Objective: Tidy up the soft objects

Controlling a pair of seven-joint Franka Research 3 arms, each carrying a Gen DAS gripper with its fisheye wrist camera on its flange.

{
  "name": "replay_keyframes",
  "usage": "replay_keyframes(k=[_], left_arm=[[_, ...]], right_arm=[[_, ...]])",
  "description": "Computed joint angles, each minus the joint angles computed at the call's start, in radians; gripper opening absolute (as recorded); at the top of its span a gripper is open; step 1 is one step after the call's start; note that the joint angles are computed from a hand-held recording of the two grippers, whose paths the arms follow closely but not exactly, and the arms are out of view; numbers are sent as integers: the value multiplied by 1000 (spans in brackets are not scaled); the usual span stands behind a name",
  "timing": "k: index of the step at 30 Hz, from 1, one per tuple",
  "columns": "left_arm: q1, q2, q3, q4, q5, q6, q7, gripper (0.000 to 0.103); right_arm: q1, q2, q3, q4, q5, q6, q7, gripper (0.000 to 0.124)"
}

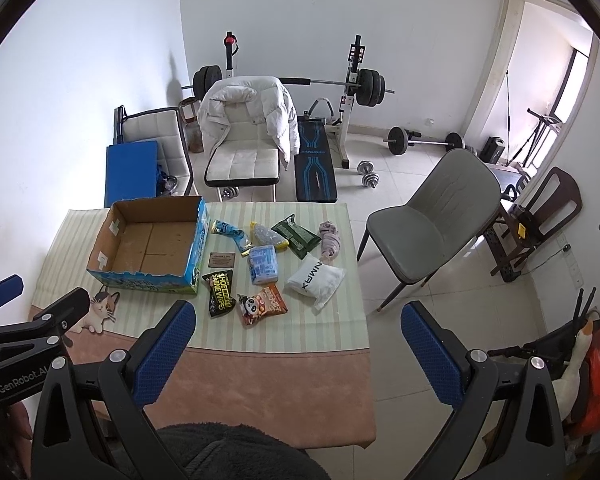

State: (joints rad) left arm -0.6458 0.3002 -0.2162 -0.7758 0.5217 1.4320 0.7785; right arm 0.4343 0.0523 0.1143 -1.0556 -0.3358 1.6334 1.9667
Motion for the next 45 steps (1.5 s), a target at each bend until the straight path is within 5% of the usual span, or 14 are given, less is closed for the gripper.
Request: replay_keyframes(k=[45], left_arm=[[66, -82, -39, -142, -13, 63, -26, 103]], right_arm=[[39, 37, -16, 67, -26, -12, 6, 103]])
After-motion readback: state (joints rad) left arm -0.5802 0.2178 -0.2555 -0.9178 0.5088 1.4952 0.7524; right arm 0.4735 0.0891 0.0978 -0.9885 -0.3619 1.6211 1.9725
